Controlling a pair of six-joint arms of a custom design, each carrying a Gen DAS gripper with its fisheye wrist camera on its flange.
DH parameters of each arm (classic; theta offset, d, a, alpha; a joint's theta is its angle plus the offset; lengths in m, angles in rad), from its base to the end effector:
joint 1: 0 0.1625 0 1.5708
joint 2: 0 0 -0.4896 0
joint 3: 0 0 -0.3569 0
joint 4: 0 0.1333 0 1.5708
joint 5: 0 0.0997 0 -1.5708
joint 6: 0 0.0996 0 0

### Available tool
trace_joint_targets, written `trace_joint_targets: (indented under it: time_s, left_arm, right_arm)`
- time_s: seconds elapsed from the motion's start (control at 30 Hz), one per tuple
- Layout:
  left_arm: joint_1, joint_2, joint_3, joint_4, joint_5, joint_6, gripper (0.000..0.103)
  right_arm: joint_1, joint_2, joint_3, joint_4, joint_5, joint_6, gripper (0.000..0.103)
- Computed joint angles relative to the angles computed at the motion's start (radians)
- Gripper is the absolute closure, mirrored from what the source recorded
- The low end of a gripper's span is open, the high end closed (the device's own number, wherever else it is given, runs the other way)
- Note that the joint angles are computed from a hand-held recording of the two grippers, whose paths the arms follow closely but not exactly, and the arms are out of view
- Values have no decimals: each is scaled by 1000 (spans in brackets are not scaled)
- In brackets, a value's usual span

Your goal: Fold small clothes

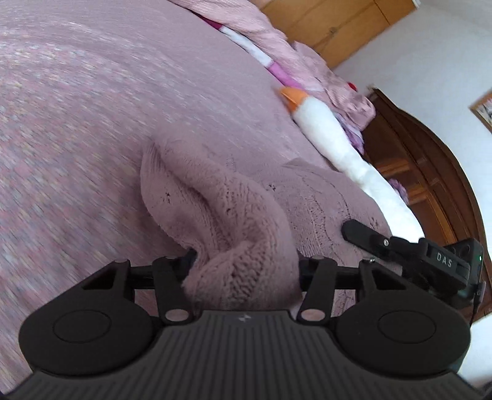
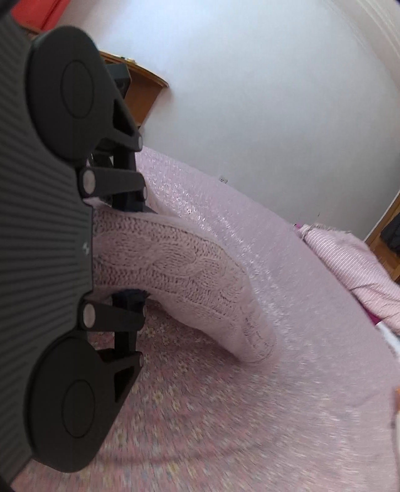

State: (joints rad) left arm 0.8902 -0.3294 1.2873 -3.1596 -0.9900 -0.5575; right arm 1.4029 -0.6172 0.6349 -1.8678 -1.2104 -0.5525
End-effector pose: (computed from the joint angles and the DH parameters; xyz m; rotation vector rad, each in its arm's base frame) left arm -0.3562 -0.7386 0.0205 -0.0994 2.7866 -1.2189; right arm 0.0194 -0.8934 0.3774 -0.6164 2.7839 -0.5580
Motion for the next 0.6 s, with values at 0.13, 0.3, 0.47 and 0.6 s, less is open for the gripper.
trace_joint_targets:
  time_s: [0.13,0.3,0.47,0.6]
  left_arm:
    - [-31,37,-40,83,-9,-3,45]
    - [-65,80,-110,310,137,-32,42]
    - [-82,65,-79,321,167,-67,35]
    - [-109,56,-60,359,244,-61,34]
  right_arm:
    - [-27,-62,36,14,-13,-14,60]
    - [-69,-137,152,-70,-85,-9,60]
    - [-99,-179,305,-251,-195,16,51]
    - [-123,-213,377,-321,-147,48,48]
